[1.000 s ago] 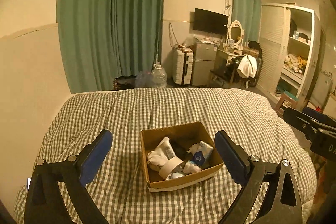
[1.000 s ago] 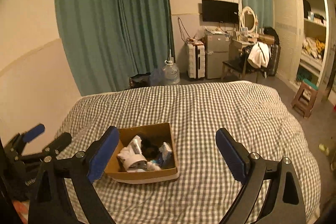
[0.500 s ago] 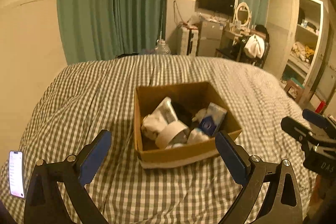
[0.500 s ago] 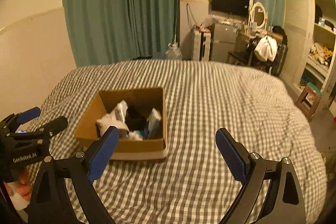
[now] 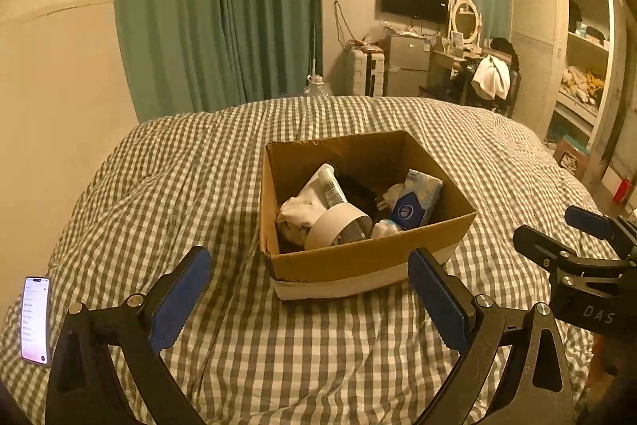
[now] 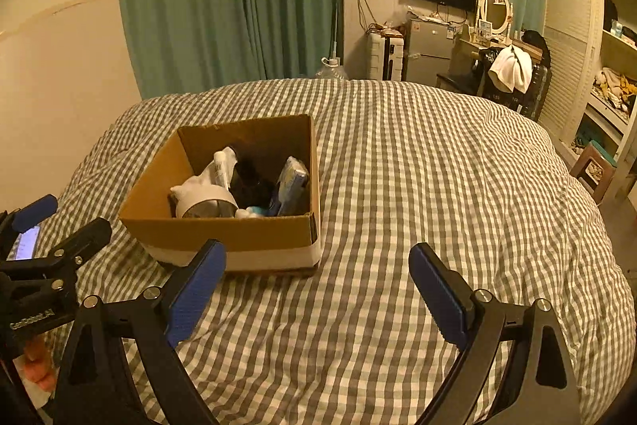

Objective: Organize objects

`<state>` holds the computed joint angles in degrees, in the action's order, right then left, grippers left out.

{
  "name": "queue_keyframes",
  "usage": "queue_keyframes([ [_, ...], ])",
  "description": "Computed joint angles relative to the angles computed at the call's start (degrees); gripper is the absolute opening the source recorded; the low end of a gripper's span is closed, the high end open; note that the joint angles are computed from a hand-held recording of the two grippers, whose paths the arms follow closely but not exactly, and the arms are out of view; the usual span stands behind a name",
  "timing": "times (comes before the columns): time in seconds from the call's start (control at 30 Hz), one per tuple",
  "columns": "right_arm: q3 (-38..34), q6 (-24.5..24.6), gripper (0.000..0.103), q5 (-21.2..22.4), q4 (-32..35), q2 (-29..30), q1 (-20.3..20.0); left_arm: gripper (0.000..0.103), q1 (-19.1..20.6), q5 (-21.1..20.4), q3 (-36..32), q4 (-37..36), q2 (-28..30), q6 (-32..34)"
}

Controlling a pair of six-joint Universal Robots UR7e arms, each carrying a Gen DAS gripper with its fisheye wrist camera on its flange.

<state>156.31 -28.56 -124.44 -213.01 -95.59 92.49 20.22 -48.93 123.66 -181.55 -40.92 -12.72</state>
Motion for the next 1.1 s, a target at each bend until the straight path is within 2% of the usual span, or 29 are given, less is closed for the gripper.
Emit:
queue_keyframes([
  [0.17, -0.36, -0.26, 0.093, -2.75, -0.54, 1.11, 2.43, 0.102, -0.48, 1.04, 0.52, -0.79, -0.42, 0.44],
  [0.57, -0.8, 0.49, 0.093, -3.67, 0.31, 0.78, 3.88, 0.102, -0.45, 2.17, 0.6, 2.41, -2.21, -1.81],
  [1.1, -1.08, 0.88, 0.093, -4.41, 1.6, -0.14, 4.72, 0.102, -0.34, 3.23, 0.09, 3.47, -1.79, -1.51],
])
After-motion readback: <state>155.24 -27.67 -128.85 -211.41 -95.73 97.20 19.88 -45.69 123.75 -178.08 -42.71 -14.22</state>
